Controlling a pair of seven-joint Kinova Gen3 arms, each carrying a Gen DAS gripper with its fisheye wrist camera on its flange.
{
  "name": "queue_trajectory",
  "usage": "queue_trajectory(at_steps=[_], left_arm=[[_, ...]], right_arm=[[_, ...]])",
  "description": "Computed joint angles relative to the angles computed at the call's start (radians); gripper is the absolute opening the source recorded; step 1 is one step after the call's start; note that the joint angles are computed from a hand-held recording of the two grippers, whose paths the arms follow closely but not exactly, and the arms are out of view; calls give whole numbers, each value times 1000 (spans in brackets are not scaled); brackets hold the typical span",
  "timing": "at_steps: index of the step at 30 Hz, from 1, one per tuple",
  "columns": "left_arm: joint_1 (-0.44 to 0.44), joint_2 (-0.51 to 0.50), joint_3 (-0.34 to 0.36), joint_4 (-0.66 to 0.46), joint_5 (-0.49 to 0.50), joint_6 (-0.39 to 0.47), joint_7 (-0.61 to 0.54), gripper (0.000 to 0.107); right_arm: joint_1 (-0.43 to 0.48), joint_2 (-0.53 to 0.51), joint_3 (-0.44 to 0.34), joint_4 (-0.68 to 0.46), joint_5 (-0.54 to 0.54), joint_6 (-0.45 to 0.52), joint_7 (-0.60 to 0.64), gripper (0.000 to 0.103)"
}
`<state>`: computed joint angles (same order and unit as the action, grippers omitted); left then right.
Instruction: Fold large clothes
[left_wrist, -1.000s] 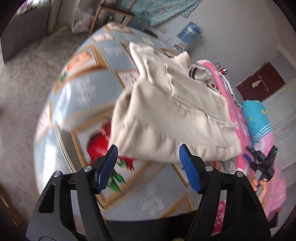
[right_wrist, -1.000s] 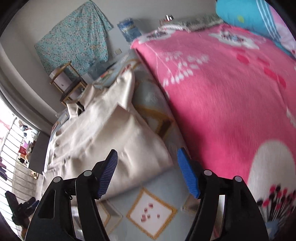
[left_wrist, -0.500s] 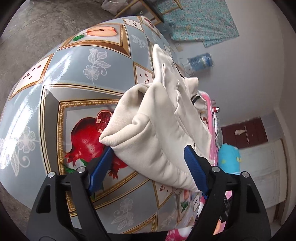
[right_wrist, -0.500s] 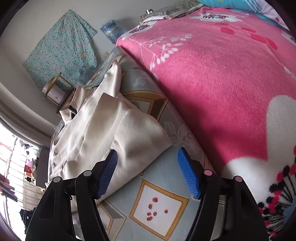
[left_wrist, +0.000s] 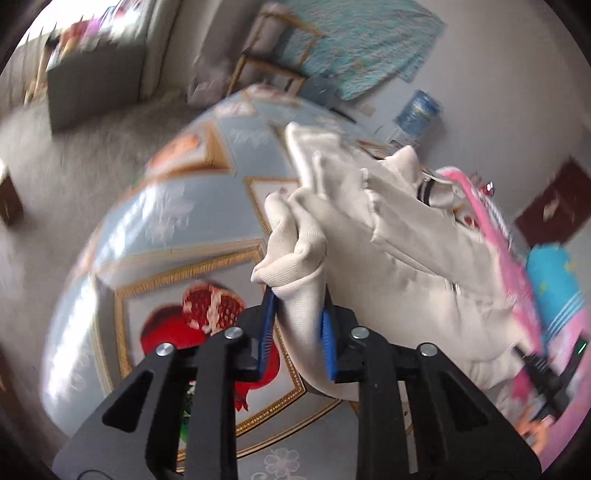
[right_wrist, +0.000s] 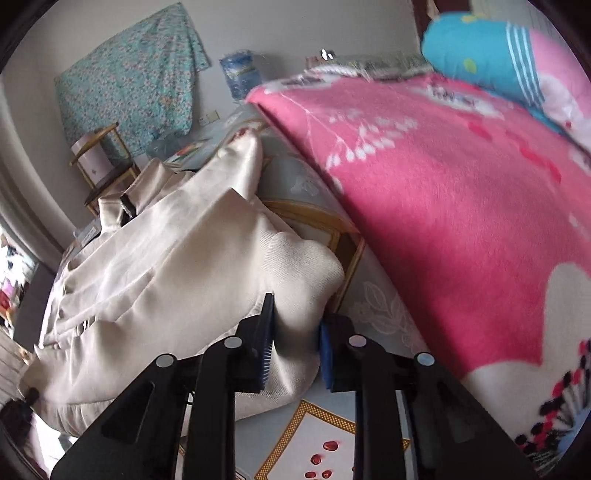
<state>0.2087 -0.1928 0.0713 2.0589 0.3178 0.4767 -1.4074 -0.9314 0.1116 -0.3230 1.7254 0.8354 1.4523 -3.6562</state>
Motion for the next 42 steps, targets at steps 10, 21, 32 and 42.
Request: queue_trajectory(at_steps=[10,21,32,42], left_arm=[[61,-176,-12,-38,-146,48,-85,9],[40,-238,-160,7,-57,292,-282,9],[-110,-259,-172,42,-15,266,-349,38],[-31,-120,-72,-66,-3,270,-406,39]], right_arm=[[-124,2,-55,-106,77,173,30,16],[-152,-80,-88,41,-124,14,-120,21],[-98,-119,-192,30,-146,180,-121,48],[54,-40,-220,-80,-74,-84,234,55]])
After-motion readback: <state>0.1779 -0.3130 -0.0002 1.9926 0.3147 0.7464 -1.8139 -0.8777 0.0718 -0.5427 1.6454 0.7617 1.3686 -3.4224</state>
